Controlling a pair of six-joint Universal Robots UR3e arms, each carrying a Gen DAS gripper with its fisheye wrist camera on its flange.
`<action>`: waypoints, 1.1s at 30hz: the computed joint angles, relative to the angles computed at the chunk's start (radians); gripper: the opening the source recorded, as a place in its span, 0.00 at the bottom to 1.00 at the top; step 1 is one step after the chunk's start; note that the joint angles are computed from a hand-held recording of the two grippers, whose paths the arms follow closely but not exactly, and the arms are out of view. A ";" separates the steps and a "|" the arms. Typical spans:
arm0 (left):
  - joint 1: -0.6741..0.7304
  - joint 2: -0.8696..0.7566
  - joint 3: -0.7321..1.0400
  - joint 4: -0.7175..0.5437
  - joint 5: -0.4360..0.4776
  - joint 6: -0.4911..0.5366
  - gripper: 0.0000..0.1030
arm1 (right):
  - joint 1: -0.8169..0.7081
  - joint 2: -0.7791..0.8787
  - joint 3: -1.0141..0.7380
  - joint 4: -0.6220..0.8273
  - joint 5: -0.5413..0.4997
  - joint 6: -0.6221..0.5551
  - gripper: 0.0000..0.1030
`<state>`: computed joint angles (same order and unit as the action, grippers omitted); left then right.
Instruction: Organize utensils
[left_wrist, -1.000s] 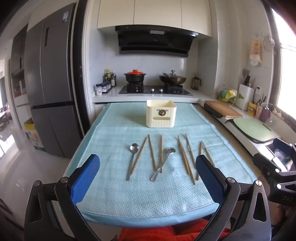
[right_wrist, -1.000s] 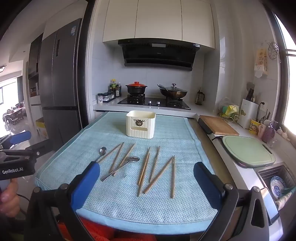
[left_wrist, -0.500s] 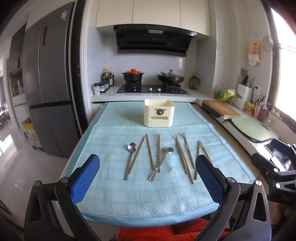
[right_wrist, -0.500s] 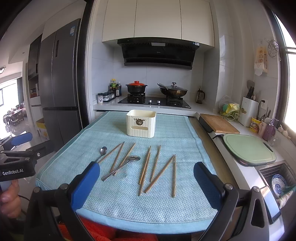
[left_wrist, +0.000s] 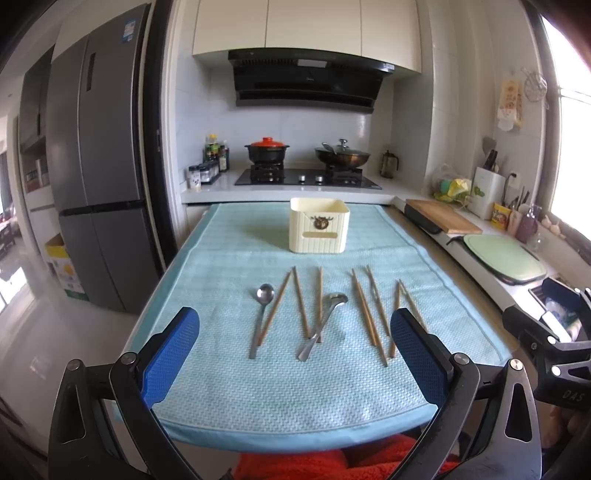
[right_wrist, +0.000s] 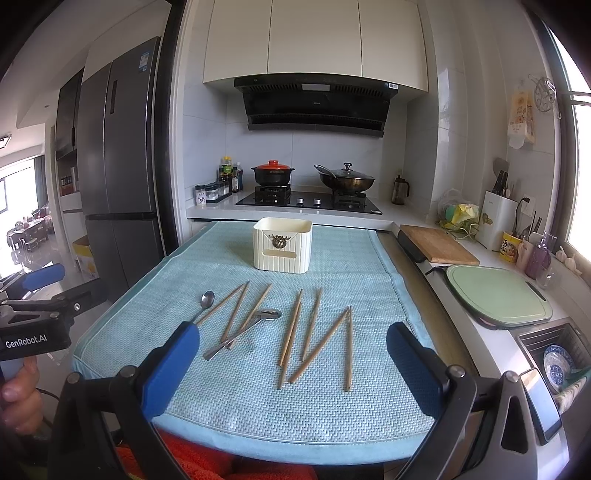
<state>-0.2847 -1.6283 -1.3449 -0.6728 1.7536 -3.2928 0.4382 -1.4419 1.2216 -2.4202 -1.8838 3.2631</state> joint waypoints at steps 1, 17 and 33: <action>-0.005 -0.003 0.005 -0.002 0.005 0.000 1.00 | -0.001 0.000 0.000 0.001 0.001 0.001 1.00; -0.007 -0.009 0.025 -0.019 0.007 0.002 1.00 | 0.001 -0.004 0.004 0.000 0.002 0.000 1.00; -0.008 -0.011 0.026 -0.027 0.008 0.004 1.00 | 0.003 0.000 -0.003 0.008 -0.003 0.010 1.00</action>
